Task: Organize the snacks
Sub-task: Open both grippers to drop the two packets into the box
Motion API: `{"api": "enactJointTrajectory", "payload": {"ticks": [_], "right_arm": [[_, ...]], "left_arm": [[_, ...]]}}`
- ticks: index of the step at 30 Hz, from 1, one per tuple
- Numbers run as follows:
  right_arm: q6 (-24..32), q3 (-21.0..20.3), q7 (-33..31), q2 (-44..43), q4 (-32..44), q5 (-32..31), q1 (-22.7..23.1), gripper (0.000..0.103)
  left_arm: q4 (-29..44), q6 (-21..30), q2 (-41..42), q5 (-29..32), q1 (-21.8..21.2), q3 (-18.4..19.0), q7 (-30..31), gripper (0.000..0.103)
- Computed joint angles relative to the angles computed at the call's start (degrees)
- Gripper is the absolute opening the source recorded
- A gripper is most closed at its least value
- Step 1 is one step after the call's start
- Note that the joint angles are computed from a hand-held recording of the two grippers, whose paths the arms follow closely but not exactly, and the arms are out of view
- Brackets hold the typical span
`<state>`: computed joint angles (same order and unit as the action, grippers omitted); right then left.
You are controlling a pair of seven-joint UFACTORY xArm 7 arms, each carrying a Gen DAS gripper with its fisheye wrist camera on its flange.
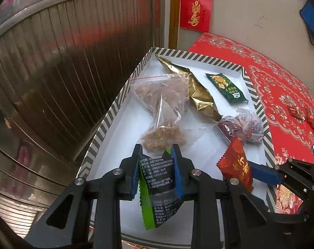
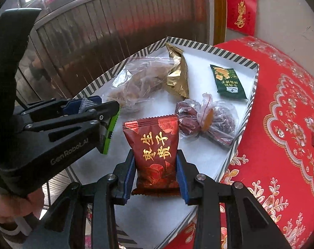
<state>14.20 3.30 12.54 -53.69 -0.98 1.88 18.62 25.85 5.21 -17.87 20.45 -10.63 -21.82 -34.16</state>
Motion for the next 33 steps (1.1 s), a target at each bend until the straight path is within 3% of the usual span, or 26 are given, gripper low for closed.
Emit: {"api": "enactJointTrajectory", "payload": {"ticks": [4, 7, 9, 11, 13, 15, 22, 26, 30, 33], "right_arm": [[0.51, -1.16, -0.72, -1.04, -0.43, 0.55, 0.9, 0.04], [1.76, -1.51, -1.18, -2.84, -0.71, 0.89, 1.48, 0.04], [3.25, -2.01, -1.69, -5.24, -1.12, 1.24, 1.99, 0.041], [4.87, -1.69, -1.91, -8.59, -1.71, 1.23, 1.58, 0.042], [6.09, -1.49, -1.82, -11.44, -2.13, 1.18, 0.69, 0.046], [7.22, -3.08, -2.68, -15.12, -2.88, 1.7, 0.08, 0.051], [9.37, -4.35, -3.83, -19.82, -3.6, 3.3, -2.98, 0.053], [10.2, -3.79, -3.4, -22.69, -4.51, 3.5, -4.06, 0.062], [13.78, -4.14, -3.89, -27.47, -5.36, 3.09, -5.97, 0.062], [17.93, -5.06, -4.86, -32.74, -6.29, 3.03, -8.24, 0.062]], "left_arm": [[-0.07, -0.29, 0.19, 0.64, 0.97, -0.66, -0.61, 0.033], [-0.18, -0.29, 0.24, 0.41, 0.74, -0.23, -0.79, 0.042], [-0.51, -0.27, -0.26, 0.09, 0.6, 0.08, -0.95, 0.062], [-1.03, -0.89, -1.25, 0.48, 1.76, -0.81, -1.97, 0.074], [-1.34, -1.22, -2.44, 1.1, 3.59, -2.43, -3.41, 0.079], [-1.53, -1.4, -2.85, 0.5, 2.65, -1.55, -2.71, 0.086], [-1.45, -0.54, -3.96, -0.58, 2.29, -2.14, -2.64, 0.087], [-1.43, -0.5, -4.78, -0.82, 2.28, -2.69, -3.32, 0.089], [-0.95, -0.18, -5.95, 0.82, 4.53, -6.15, -5.4, 0.09], [-0.2, 0.18, -5.63, 1.11, 3.58, -6.56, -5.76, 0.091]]}}
